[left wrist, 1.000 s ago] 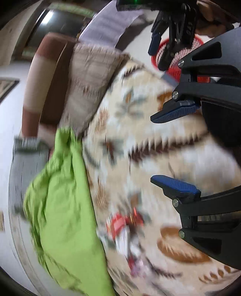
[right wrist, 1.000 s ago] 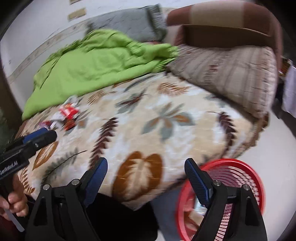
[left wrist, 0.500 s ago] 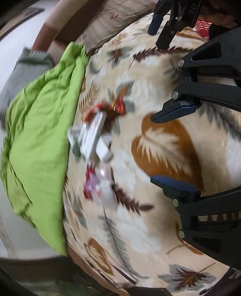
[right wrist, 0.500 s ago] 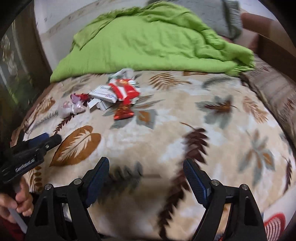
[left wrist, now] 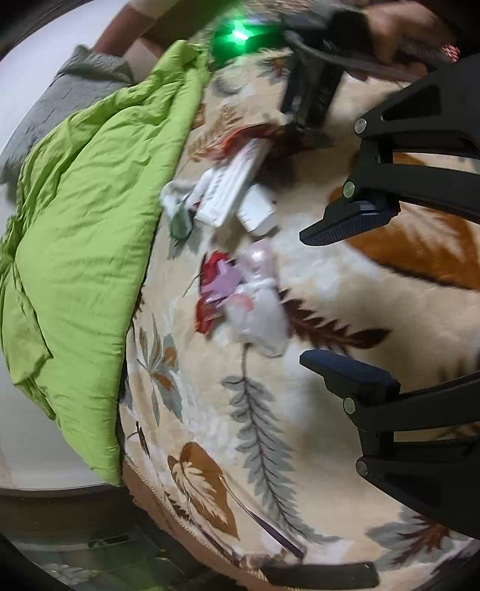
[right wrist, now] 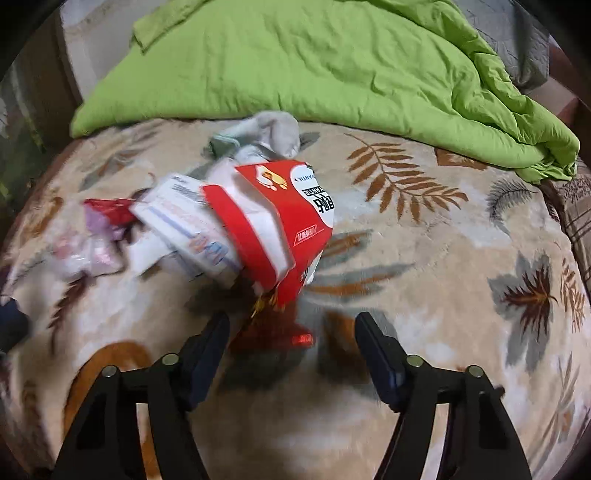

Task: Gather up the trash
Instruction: 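Grasp the red snack wrapper with the right gripper while the left gripper grasps the clear plastic bag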

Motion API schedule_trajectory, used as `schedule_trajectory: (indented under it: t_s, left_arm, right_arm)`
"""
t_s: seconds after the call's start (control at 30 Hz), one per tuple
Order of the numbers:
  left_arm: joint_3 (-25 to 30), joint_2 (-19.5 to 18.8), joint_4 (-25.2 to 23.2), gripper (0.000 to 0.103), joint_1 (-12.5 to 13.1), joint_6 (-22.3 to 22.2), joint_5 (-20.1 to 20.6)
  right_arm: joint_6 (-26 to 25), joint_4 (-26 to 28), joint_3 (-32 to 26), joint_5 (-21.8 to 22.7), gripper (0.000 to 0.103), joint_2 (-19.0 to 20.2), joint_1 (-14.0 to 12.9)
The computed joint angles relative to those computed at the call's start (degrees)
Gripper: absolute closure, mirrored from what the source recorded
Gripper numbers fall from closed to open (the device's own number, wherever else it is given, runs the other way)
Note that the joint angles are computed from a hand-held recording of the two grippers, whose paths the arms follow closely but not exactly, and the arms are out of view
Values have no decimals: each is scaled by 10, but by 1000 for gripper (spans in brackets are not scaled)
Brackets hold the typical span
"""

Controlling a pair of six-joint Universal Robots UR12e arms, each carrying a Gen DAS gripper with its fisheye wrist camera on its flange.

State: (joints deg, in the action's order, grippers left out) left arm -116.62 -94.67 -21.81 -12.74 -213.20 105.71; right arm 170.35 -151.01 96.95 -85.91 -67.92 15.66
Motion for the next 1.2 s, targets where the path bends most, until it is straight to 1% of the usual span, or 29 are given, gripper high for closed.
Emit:
schedule_trajectory:
  t_s: [0.03, 0.07, 0.13, 0.17, 0.27, 0.33, 0.4, 0.43, 0.5, 0.57, 0.67, 0.73, 0.83, 0.87, 0.9, 0.93, 1.0, 1.03, 1.1, 1.13, 1.2]
  left_arm:
    - [2, -2, 1, 46, 6, 2, -2]
    - [4, -5, 7, 46, 11, 9, -5]
    - [8, -12, 14, 46, 19, 23, -11]
    - [9, -15, 20, 46, 23, 29, -20]
    - [16, -26, 29, 46, 37, 45, -49]
    - [23, -38, 35, 46, 39, 57, -42]
    - [29, -49, 38, 46, 45, 66, -50]
    - [31, -53, 37, 46, 49, 66, -62]
    - [31, -59, 39, 46, 56, 71, -101]
    - [30, -61, 38, 49, 52, 76, -105]
    - [26, -58, 33, 53, 40, 84, -107]
    - [21, -52, 26, 53, 33, 91, -128]
    - [21, -46, 3, 53, 21, 119, -156]
    - [22, -46, -2, 53, 17, 130, -157]
    - [23, -46, -3, 53, 10, 147, -153]
    - [26, -48, -4, 53, 3, 160, -137]
    - [36, -55, -9, 52, -9, 172, -90]
    - [41, -59, -9, 52, -11, 171, -80]
    - [46, -64, -6, 51, -9, 169, -84]
    - [49, -68, -2, 47, -7, 174, -87]
    - [57, -76, -12, 46, -6, 182, -92]
  right_arm:
    - [5, 10, -3, 12, 48, 4, -2]
    - [9, 12, -2, 20, 56, 3, -4]
    - [14, -11, 14, 20, 60, -6, -5]
    - [12, -15, 20, 25, 62, -11, -6]
    - [12, -27, 50, 47, 63, -36, -13]
    - [15, -30, 72, 69, 64, -56, -22]
    - [28, -34, 85, 90, 65, -69, -30]
    - [34, -39, 91, 97, 66, -74, -33]
    - [39, -50, 99, 96, 66, -79, -34]
    - [37, -59, 102, 93, 66, -80, -34]
    - [44, -53, 99, 98, 67, -77, -35]
    - [44, -49, 99, 102, 67, -76, -36]
    - [37, -40, 98, 108, 67, -76, -38]
    - [37, -37, 98, 109, 67, -76, -39]
    - [38, -35, 98, 110, 67, -76, -40]
    - [39, -34, 98, 111, 67, -76, -40]
    - [36, -20, 95, 113, 67, -74, -41]
    - [38, -14, 93, 113, 67, -73, -41]
    - [38, -1, 90, 113, 67, -71, -40]
    - [38, 3, 89, 111, 67, -70, -39]
    - [38, 6, 87, 107, 67, -68, -38]
